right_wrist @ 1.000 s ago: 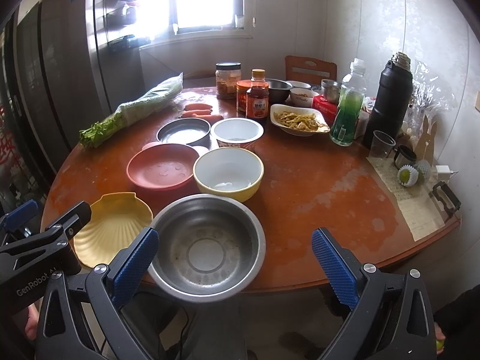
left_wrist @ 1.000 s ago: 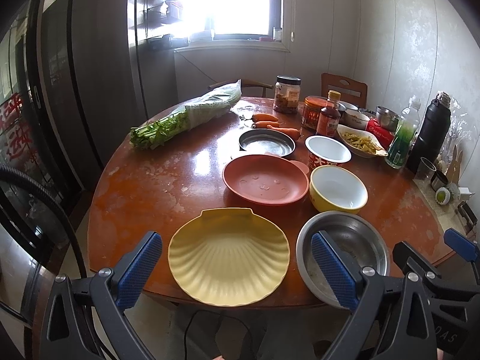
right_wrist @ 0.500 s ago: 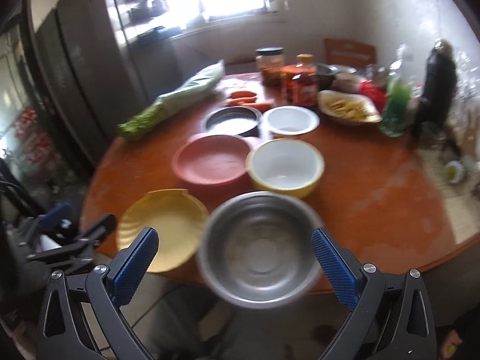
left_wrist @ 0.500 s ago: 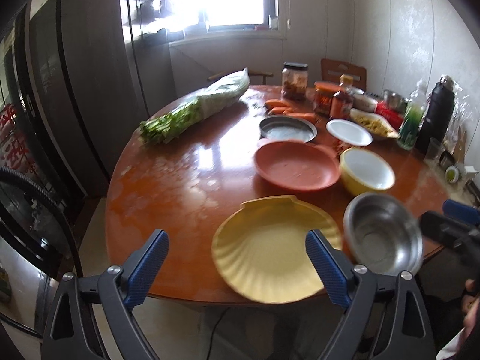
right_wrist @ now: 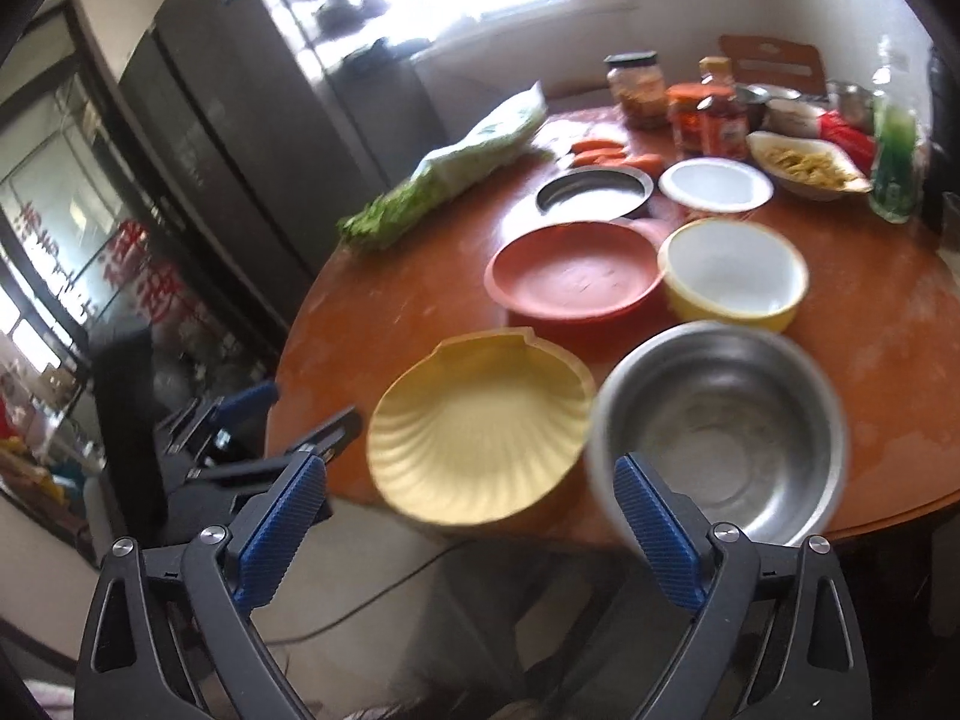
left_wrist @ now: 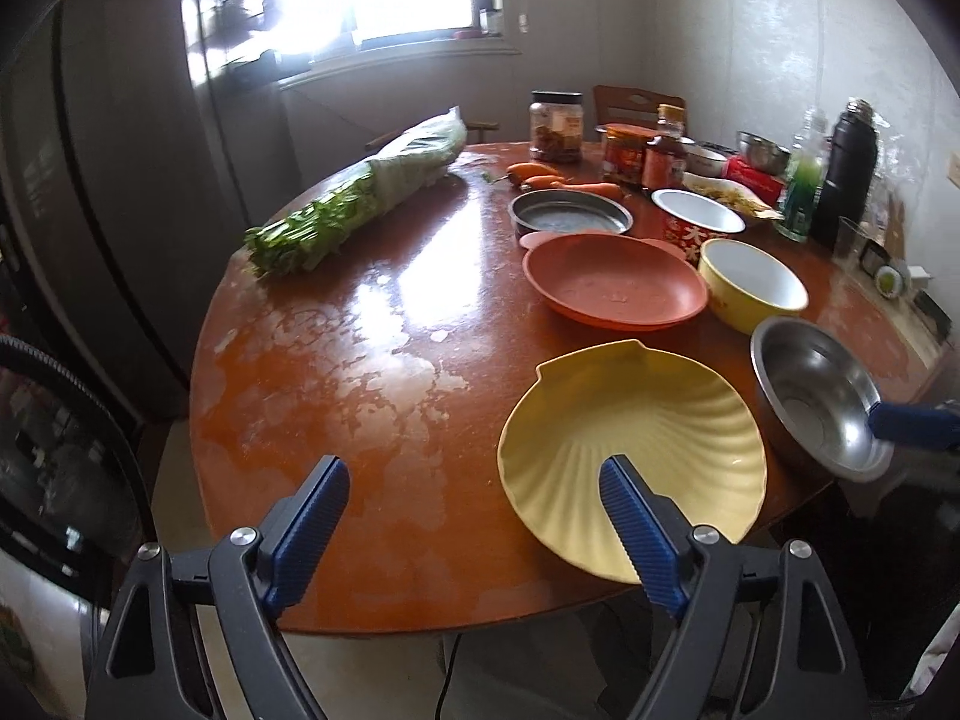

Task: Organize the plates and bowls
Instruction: 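Move the left gripper to the yellow shell plate rim and grasp it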

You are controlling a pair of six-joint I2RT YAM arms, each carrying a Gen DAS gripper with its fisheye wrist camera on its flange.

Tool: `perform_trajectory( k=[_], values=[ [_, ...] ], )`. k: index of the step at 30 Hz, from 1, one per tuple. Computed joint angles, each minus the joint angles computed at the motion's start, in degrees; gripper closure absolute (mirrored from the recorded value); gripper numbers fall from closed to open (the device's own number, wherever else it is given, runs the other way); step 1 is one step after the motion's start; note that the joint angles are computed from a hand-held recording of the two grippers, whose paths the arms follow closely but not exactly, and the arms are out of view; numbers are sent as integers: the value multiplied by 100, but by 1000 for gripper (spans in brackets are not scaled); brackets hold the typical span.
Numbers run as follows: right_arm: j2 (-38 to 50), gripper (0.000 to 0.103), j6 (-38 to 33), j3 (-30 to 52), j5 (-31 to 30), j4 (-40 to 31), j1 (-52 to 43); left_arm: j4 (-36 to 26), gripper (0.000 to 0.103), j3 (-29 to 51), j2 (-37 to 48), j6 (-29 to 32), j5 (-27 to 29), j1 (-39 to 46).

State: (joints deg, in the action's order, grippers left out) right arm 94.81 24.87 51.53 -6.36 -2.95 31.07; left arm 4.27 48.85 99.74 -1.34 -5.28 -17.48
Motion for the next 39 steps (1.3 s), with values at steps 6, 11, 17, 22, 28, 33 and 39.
perform_trajectory(
  k=[6,11,17,22,28,33,39],
  values=[
    [446,8,325,231,51,-178,229,-42,18,251,281,423,789,379],
    [1009,30,553,591,-202,-444,117,68,21,394,592,650,1366,638],
    [1371,30,793,786,-67,-515,36,-311,21,854,1019,963,1966,741],
    [1461,30,957,809,59,-543,-23,-602,21,1283,1404,1096,2230,706],
    [1603,31,988,928,-3,-475,-103,-1004,36,1788,1833,1143,2055,570],
    [1622,33,986,973,-71,-486,-126,-1120,41,1876,1944,1231,1948,499],
    [1614,37,996,1012,49,-501,-120,-1174,43,1968,1992,1175,2105,509]
  ],
)
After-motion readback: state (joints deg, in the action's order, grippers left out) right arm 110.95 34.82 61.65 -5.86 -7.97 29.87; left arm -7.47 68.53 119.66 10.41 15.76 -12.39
